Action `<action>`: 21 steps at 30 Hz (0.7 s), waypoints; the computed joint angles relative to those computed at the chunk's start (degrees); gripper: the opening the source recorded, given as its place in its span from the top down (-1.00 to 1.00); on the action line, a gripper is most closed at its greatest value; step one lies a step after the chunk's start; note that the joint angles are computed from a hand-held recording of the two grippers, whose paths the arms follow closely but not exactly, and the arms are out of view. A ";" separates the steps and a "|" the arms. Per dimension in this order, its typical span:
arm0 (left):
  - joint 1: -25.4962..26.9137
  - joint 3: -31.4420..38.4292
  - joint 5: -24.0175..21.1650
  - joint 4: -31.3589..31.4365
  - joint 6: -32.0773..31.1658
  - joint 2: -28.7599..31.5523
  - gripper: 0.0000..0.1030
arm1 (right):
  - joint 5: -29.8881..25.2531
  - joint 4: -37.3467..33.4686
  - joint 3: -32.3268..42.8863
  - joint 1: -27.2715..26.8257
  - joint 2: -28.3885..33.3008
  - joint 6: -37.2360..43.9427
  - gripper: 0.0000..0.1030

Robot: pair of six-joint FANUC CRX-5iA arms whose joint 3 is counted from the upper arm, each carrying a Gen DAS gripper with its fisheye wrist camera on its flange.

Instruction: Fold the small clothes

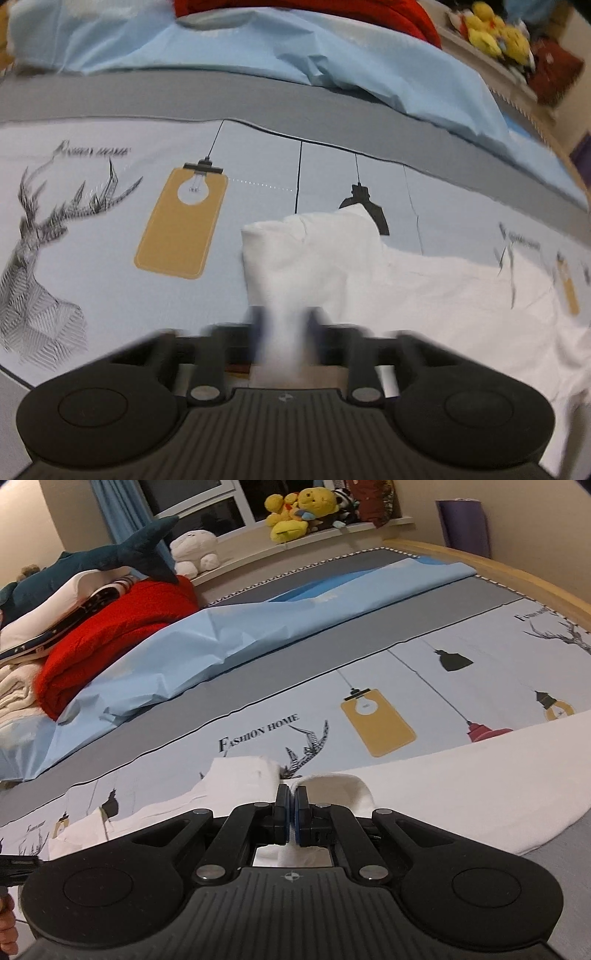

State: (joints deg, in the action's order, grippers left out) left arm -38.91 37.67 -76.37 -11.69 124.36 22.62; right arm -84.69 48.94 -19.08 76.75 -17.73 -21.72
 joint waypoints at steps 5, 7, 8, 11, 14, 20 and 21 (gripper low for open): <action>-0.19 0.73 -2.39 -7.04 -2.07 -2.44 0.93 | 2.95 1.17 -0.84 -0.43 -1.04 0.19 0.97; 1.18 -1.16 -2.19 -5.38 -2.59 -3.60 0.89 | 3.71 0.34 -0.41 -1.06 -0.93 1.55 0.97; 1.11 -0.50 -3.58 -5.97 -3.25 -3.39 0.88 | 3.98 -0.39 -0.03 -1.40 -0.73 2.46 0.96; 0.64 -1.36 -2.35 -7.38 -4.51 -5.57 0.83 | 3.12 -2.91 1.35 -2.29 0.42 4.86 0.96; 3.65 -7.01 3.77 2.24 -8.97 -9.12 0.83 | 2.69 -4.56 2.02 -3.03 1.30 6.71 0.95; 6.24 -12.57 -1.06 15.73 -26.07 -8.24 0.67 | 2.43 -5.25 2.83 -3.81 2.38 7.64 0.95; 5.17 -10.54 -5.96 12.52 -27.81 -6.56 0.66 | 2.61 -5.23 3.09 -3.81 2.43 7.71 0.95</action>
